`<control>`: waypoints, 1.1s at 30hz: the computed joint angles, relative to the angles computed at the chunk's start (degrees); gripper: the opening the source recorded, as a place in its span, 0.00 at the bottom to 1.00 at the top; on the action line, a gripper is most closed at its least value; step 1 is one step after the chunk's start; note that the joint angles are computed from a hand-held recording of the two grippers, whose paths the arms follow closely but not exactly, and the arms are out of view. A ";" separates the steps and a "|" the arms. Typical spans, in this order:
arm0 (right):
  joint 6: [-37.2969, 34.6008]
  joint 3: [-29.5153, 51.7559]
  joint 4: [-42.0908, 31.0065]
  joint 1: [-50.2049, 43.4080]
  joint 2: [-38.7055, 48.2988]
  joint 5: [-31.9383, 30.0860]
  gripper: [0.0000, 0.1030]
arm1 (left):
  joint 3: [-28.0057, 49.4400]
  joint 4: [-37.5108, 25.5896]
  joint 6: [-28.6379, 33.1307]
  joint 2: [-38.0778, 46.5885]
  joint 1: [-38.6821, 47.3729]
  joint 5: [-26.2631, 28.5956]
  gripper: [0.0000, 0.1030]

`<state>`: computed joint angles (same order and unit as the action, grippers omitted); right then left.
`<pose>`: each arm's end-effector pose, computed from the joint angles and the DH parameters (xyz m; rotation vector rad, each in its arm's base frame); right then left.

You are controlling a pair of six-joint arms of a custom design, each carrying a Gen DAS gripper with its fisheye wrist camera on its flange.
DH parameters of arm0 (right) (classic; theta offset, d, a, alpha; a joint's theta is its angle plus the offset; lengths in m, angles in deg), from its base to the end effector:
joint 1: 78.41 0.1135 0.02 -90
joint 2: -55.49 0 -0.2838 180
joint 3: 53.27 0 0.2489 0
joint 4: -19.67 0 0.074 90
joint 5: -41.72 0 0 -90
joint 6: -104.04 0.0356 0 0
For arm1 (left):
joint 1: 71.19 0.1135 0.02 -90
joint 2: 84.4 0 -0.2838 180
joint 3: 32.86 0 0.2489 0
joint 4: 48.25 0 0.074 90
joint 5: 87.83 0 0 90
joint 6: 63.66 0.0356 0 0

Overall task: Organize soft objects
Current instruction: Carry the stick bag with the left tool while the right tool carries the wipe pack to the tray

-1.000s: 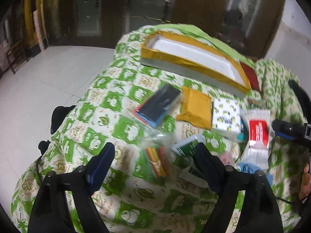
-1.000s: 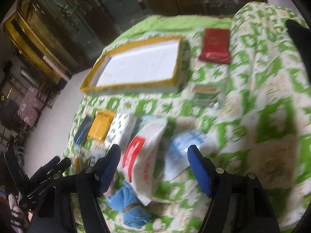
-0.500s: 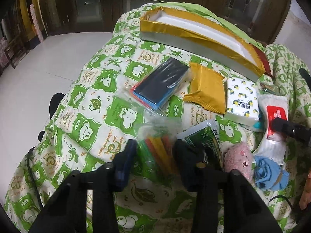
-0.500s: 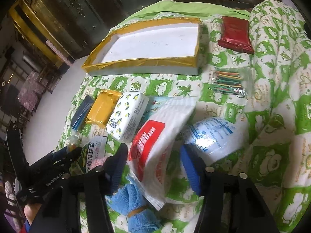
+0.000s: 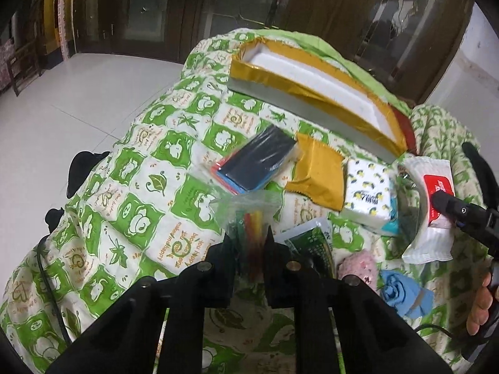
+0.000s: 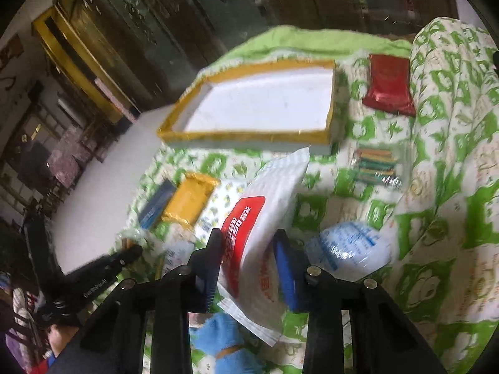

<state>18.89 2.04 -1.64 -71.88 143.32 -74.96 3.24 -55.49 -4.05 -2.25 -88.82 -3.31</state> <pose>0.2779 0.0479 0.1779 -0.2285 2.4784 0.6659 0.2101 -0.0632 0.1277 -0.3184 2.4893 -0.2291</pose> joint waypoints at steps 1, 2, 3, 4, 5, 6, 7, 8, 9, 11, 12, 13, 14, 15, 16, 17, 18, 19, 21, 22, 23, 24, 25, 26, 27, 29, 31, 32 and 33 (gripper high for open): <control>0.20 -0.06 0.09 -0.72 -0.42 -0.67 0.35 | 0.14 0.03 0.07 0.03 0.17 0.20 0.13; 0.40 -0.11 0.14 -1.28 -0.71 -0.86 0.35 | 0.18 0.00 0.04 0.01 0.10 0.12 0.13; 0.55 -0.26 0.33 -1.47 -0.84 -0.74 0.35 | 0.27 -0.08 0.02 0.09 -0.04 0.02 0.13; 0.69 -0.57 0.70 -1.83 -0.89 -0.50 0.35 | 0.33 -0.15 0.03 0.14 -0.14 -0.04 0.13; 0.64 -0.67 0.71 -2.09 -0.75 -0.51 0.35 | 0.38 -0.16 0.10 0.17 -0.14 -0.07 0.13; 0.78 -0.90 0.93 -2.17 -0.48 -0.50 0.35 | 0.36 -0.15 0.13 0.09 -0.18 -0.08 0.13; 0.78 -0.98 0.83 -2.30 -0.38 -0.57 0.35 | 0.21 -0.27 0.12 -0.24 -0.20 -0.09 0.13; 0.77 -1.11 0.85 -2.26 -0.21 -0.60 0.35 | 0.19 -0.35 0.06 -0.34 -0.27 -0.20 0.13; 0.64 -1.21 0.80 -2.13 -0.24 -0.48 0.35 | 0.22 -0.40 -0.03 -0.38 -0.32 -0.25 0.13; 0.26 -1.66 1.09 -1.75 -0.48 -0.07 0.35 | 0.17 -0.39 -0.07 -0.70 -0.33 -0.29 0.13; 0.14 -1.74 1.03 -1.68 -0.57 -0.08 0.35 | 0.14 -0.33 0.04 -0.81 -0.18 -0.18 0.13; -0.10 -1.89 1.11 -1.36 -0.81 0.22 0.35 | 0.05 -0.27 -0.02 -1.11 -0.24 -0.15 0.13; -0.35 -2.13 1.28 -1.23 -0.97 0.48 0.35 | -0.12 -0.16 0.03 -1.47 -0.20 -0.05 0.13; -0.47 -2.30 1.37 -0.99 -1.15 0.74 0.35 | -0.41 -0.03 0.11 -2.06 -0.12 0.09 0.13; -0.61 -2.40 1.54 -0.70 -1.19 1.01 0.35 | -0.61 0.12 0.15 -2.56 -0.10 0.18 0.13; -0.64 -2.48 1.77 -0.51 -1.14 1.20 0.35 | -0.87 0.29 0.19 -3.23 -0.18 0.28 0.13; -0.69 -2.65 1.93 -0.47 -1.17 1.27 0.35 | -0.99 0.44 0.28 -3.59 -0.23 0.33 0.13; -0.71 -2.69 2.09 -0.45 -1.13 1.30 0.35 | -1.06 0.46 0.33 -3.92 -0.38 0.17 0.13; -0.80 -2.77 2.09 -0.64 -1.15 1.18 0.35 | -1.02 0.46 0.40 -4.00 -0.70 -0.04 0.13; -0.79 -2.73 2.08 -0.71 -1.02 1.24 0.35 | -0.97 0.48 0.45 -3.94 -0.76 -0.08 0.13; -0.74 -2.87 2.03 -0.68 -1.16 1.36 0.35 | -0.92 0.50 0.46 -3.90 -0.91 -0.23 0.13; -0.71 -2.92 2.06 -0.76 -1.14 1.28 0.35 | -0.98 0.59 0.51 -4.05 -0.87 -0.18 0.13; -0.70 -2.93 1.97 -0.87 -1.24 1.18 0.35 | -1.24 0.79 0.59 -4.38 -0.79 -0.03 0.13; -0.69 -2.91 1.95 -0.95 -1.35 1.16 0.35 | -1.36 1.04 0.68 -4.63 -0.80 0.27 0.13; -0.82 -2.91 2.02 -0.94 -1.49 1.15 0.35 | -1.40 1.26 0.78 -4.61 -0.90 0.19 0.13; -0.92 -3.05 2.16 -0.82 -1.82 1.29 0.35 | -1.47 1.58 1.04 -4.69 -1.23 0.00 0.13; -1.01 -3.27 2.21 -0.75 -2.31 1.34 0.35 | -1.40 1.62 1.21 -4.62 -1.34 0.09 0.13; -1.07 -3.36 2.21 -0.72 -2.52 1.29 0.35 | -1.30 1.52 1.25 -4.43 -1.41 -0.02 0.13; -1.08 -3.37 2.24 -0.68 -2.65 1.31 0.35 | -1.25 1.53 1.22 -4.29 -1.46 -0.06 0.13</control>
<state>17.81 -1.33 0.60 -72.56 140.67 -73.65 1.98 -53.96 -2.84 -6.54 -90.28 -3.36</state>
